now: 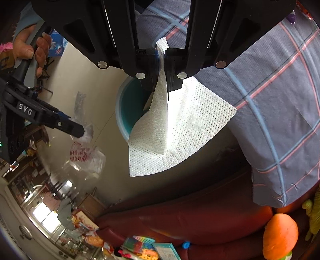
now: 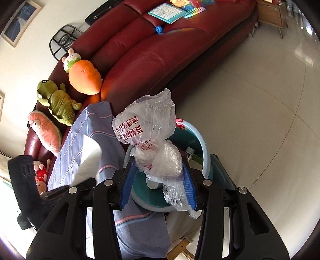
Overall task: Collect trash
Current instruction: 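Carry the tissue with left tool while right tool carries the bag to the bin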
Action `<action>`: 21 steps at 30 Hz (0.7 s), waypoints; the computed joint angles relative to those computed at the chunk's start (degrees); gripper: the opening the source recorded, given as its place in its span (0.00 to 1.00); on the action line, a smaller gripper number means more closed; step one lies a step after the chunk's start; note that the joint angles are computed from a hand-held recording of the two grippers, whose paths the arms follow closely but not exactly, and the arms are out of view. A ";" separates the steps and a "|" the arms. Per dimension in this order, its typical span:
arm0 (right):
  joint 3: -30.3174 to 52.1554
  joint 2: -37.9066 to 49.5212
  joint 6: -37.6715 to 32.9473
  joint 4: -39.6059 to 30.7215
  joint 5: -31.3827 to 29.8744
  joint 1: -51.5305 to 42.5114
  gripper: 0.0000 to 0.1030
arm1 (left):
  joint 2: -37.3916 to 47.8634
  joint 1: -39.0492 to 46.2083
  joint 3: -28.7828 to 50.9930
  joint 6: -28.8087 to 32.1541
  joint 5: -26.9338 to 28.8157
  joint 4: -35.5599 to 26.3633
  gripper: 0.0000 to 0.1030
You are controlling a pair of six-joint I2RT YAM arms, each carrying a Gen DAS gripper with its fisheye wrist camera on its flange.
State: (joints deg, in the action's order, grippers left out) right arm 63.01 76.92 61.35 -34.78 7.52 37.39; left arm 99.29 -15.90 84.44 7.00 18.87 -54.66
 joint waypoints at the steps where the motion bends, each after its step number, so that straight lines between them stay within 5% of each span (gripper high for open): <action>1: 0.05 0.10 -0.12 0.03 -0.15 -0.12 0.41 | 0.95 -0.43 0.22 -0.22 0.10 0.15 0.04; 6: 1.07 1.03 -0.89 -0.48 -0.62 -0.54 0.41 | 3.47 -1.51 -0.03 -0.58 0.30 1.21 0.06; 8: 1.67 1.32 -1.28 -0.84 -0.84 -0.99 0.41 | 5.10 -1.73 0.15 -1.59 0.36 1.59 0.23; 10: 1.86 1.29 -1.45 -1.12 -0.80 -1.08 0.42 | 5.79 -1.79 0.17 -2.25 -0.39 2.31 0.66; 12: 2.39 1.66 -1.56 -1.39 -0.67 -1.00 0.42 | 4.92 -1.53 -0.79 -2.49 -1.53 3.82 0.76; 21: 4.99 4.83 -1.79 -1.54 -1.29 -0.42 0.42 | 0.43 2.04 -3.28 -0.71 -1.20 3.80 0.91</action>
State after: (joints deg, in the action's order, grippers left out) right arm 68.00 81.76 59.56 -36.33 6.23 36.97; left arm 99.71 -13.86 81.16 6.28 17.66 -50.86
